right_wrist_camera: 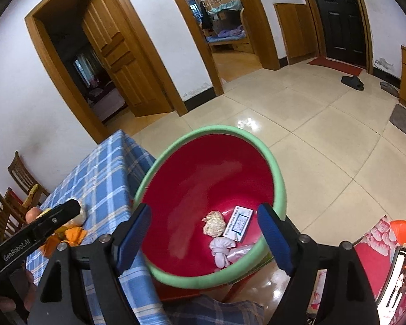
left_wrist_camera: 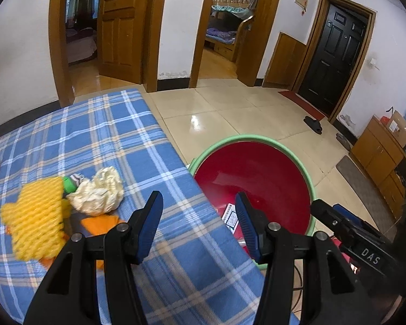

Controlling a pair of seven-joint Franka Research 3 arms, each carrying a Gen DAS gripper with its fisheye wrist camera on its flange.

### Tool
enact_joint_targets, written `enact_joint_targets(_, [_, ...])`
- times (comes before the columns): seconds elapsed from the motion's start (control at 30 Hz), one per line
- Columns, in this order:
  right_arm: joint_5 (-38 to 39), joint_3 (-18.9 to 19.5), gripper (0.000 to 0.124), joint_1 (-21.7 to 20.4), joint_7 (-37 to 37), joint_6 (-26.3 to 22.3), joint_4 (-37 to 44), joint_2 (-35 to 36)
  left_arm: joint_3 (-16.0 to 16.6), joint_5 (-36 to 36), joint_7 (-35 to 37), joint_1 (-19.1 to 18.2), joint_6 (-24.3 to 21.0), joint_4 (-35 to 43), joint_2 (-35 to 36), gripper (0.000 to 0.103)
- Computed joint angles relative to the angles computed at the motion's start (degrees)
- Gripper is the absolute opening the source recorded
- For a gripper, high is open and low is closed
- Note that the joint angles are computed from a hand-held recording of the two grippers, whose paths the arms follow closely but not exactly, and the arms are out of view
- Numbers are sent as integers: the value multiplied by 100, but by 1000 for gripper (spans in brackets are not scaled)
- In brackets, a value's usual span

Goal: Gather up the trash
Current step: 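Move both tools back from the bucket toward the table, then grasp the yellow foam net with the left tool while the right tool grasps the orange mesh bag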

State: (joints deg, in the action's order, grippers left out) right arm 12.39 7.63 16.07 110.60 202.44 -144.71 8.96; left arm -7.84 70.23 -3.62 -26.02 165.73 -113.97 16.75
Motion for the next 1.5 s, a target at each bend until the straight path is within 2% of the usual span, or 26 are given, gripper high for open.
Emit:
enact_joint_targets(0.13, [-339,125,87,-95,284,46,-93,-110,11,144,-204,18,-63,-230,-225,55])
enact_joint_targets(0.3, [-570,155,91,-22,440,35,-129,-191,-71,435,-613,175,-168,-587,-583,55])
enact_joint_targets(0.43, [-542,139,96,108,432,-7,-136,-246,-188,687,-941,359,-261,-863,-865,56])
enact_joint_targets(0.7, [-474,149,96,295,338,-76,-97,-282,-404,802,-1270,735,-552,-1413,-1360,59])
enact_joint_targets(0.77, [-475,161,96,321,324,-92,-76,-273,-453,725,-1251,791,-745,-1493,-1417,61])
enact_joint_targets(0.83, [-436,157,96,355,276,-114,-62,-265,-498,656,-1231,822,-969,-1532,-1433,69])
enact_joint_targets(0.9, [-403,161,96,376,248,-134,-58,-268,-516,583,-1199,856,-1136,-1571,-1429,69])
enact_joint_targets(1.13, [-442,202,96,351,255,-212,3,-222,-458,501,-1180,974,-1066,-1610,-1289,69])
enact_joint_targets(1.23, [-585,254,96,278,356,-223,22,-199,-429,488,-1137,1002,-933,-1619,-1235,52])
enact_joint_targets(1.27, [-640,271,96,253,393,-225,24,-194,-420,500,-1164,1007,-865,-1634,-1235,50])
enact_joint_targets(1.37, [-785,311,96,202,479,-231,51,-167,-402,792,-1459,1010,-761,-1691,-1297,41])
enact_joint_targets(1.5, [-1013,396,96,129,594,-264,117,-111,-405,1193,-1782,1071,-590,-1785,-1464,20])
